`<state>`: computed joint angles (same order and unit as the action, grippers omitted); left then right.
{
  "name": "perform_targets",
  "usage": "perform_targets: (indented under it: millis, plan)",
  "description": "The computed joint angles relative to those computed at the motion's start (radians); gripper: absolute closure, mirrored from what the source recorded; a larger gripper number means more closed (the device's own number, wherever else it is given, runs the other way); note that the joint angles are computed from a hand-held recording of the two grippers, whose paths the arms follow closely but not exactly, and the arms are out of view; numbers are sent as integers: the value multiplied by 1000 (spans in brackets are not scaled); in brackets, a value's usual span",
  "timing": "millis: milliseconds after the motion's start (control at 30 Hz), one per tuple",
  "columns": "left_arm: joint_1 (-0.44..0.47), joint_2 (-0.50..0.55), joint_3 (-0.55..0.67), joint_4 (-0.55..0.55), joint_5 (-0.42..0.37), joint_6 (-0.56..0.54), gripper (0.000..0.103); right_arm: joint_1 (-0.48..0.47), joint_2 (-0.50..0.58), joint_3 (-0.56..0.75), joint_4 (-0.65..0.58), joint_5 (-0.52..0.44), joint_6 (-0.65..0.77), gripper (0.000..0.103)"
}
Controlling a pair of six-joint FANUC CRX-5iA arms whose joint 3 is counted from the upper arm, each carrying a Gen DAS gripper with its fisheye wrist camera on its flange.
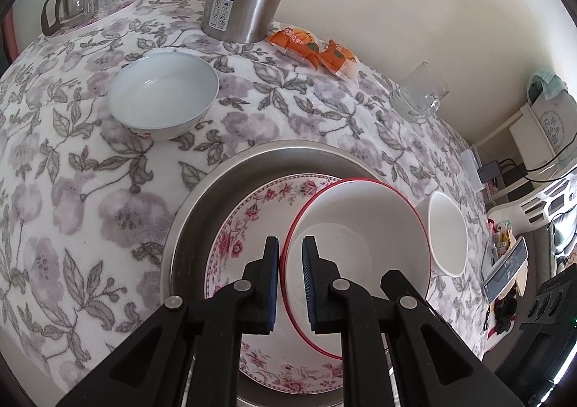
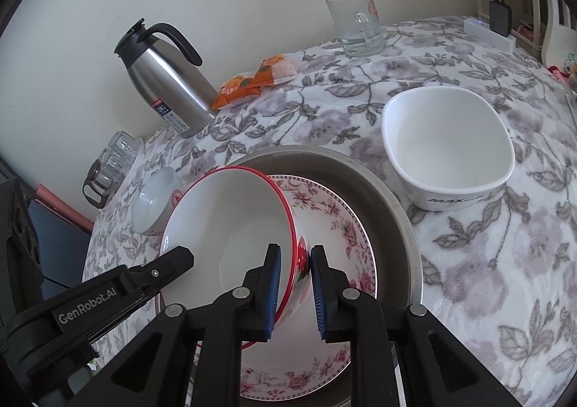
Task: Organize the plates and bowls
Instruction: 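Lower the red-rimmed bowl onto the pink-floral plate with both tools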
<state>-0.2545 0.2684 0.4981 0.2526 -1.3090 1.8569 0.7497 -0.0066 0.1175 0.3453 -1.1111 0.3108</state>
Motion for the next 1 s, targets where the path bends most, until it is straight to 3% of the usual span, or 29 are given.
perform_targets:
  millis: [1000]
  plan:
    - [-4, -8, -21, -11, 55, 14, 90, -37, -20, -38, -38, 100, 22, 81]
